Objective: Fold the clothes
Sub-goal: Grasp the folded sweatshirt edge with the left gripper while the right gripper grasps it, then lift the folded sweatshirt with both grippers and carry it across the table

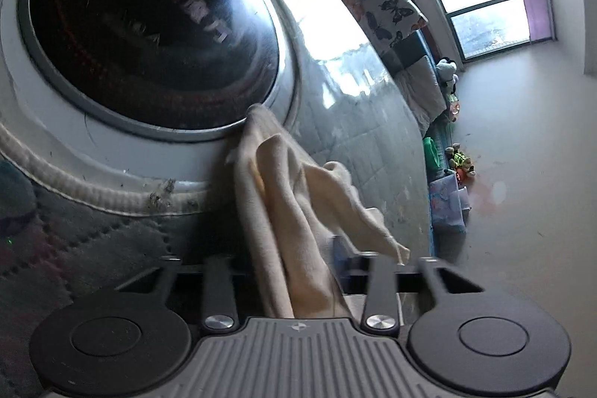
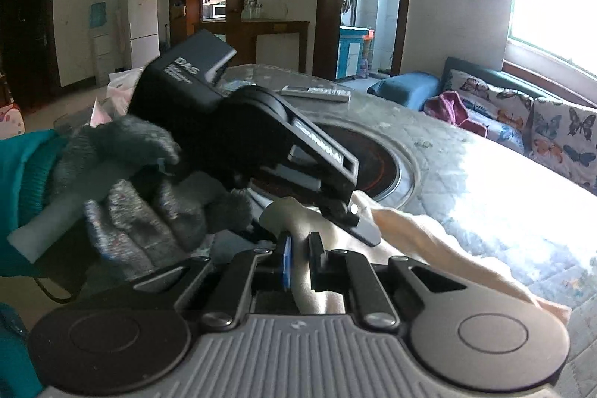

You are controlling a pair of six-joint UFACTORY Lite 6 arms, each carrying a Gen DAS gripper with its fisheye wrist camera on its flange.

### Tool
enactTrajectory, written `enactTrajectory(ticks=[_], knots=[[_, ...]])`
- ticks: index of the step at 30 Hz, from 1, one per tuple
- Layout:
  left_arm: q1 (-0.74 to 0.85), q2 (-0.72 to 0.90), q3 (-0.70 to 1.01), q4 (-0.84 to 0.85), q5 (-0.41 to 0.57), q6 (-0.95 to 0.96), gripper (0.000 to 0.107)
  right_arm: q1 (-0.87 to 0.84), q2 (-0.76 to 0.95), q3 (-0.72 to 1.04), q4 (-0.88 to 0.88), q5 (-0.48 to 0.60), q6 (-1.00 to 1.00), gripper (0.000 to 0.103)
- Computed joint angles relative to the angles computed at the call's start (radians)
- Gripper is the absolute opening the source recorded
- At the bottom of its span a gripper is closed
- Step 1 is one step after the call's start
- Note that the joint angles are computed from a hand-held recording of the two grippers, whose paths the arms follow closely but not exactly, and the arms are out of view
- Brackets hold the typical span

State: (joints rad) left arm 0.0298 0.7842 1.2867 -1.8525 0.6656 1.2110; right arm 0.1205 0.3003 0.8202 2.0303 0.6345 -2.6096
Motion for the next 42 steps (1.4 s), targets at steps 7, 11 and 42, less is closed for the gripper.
enactTrajectory(ticks=[7, 11, 42], knots=[[-0.001, -0.01, -0.005, -0.007, -0.028, 0.081, 0.016, -0.142, -0.047, -0.07, -0.008, 0.038, 0.015, 0.024], [-0.004, -0.017, -0.015, -0.018, -0.037, 0.115, 0.016, -0.286, 0.005, -0.024, 0.027, 0.011, 0.036, 0.026], [-0.105, -0.068, 0.043, 0.027, -0.17, 0.163, 0.015, -0.59, 0.275, 0.211, -0.065, 0.188, 0.389, 0.008]])
